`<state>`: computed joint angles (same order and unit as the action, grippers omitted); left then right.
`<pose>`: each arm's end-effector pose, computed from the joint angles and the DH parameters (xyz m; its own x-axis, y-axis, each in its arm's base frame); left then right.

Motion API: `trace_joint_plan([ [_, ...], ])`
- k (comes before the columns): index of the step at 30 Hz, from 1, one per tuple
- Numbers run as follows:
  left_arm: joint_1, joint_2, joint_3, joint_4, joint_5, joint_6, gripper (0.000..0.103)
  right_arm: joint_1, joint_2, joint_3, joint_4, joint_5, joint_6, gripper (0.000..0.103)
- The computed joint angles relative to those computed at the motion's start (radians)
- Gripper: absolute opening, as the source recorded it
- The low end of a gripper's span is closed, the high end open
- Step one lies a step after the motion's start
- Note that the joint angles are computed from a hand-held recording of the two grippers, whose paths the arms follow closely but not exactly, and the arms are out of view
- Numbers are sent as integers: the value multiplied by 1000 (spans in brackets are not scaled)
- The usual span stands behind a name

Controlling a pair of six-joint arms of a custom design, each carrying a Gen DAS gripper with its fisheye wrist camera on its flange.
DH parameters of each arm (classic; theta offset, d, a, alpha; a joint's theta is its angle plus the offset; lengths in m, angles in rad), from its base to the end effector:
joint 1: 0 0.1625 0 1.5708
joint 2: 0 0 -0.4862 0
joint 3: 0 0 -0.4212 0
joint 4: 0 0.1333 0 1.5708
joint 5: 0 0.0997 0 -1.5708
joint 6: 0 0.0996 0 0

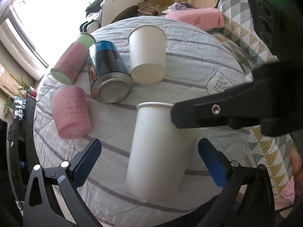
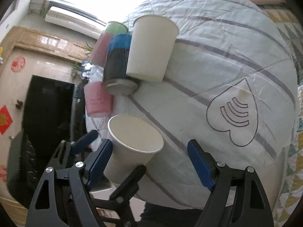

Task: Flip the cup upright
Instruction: 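Close the left gripper on the white cup while the right gripper releases it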

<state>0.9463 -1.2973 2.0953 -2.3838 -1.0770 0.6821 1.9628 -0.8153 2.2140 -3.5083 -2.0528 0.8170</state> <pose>-0.1613 -0.5326 0.2429 -0.1892 0.9065 -0.3773 0.9068 0.3087 0.2871 0.2854 -0.4624 0.0768 -0.8617 0.4971 -0.1018 0.4389 0.6294 -0.6413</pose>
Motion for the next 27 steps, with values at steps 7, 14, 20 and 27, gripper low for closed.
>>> trace_joint_plan([
  [7, -10, -8, 6, -11, 0, -12, 103, -7, -9, 28, -93, 23, -38, 83],
  [14, -25, -12, 17, -13, 17, -30, 103, 75, -62, 68, 21, -169, -4, 83],
  [20, -20, 14, 0, 4, 30, -68, 100, 129, -102, 85, 165, -294, 48, 83],
  [27, -12, 32, -16, 43, 29, -89, 82, 96, -91, 91, 202, -237, 8, 83],
])
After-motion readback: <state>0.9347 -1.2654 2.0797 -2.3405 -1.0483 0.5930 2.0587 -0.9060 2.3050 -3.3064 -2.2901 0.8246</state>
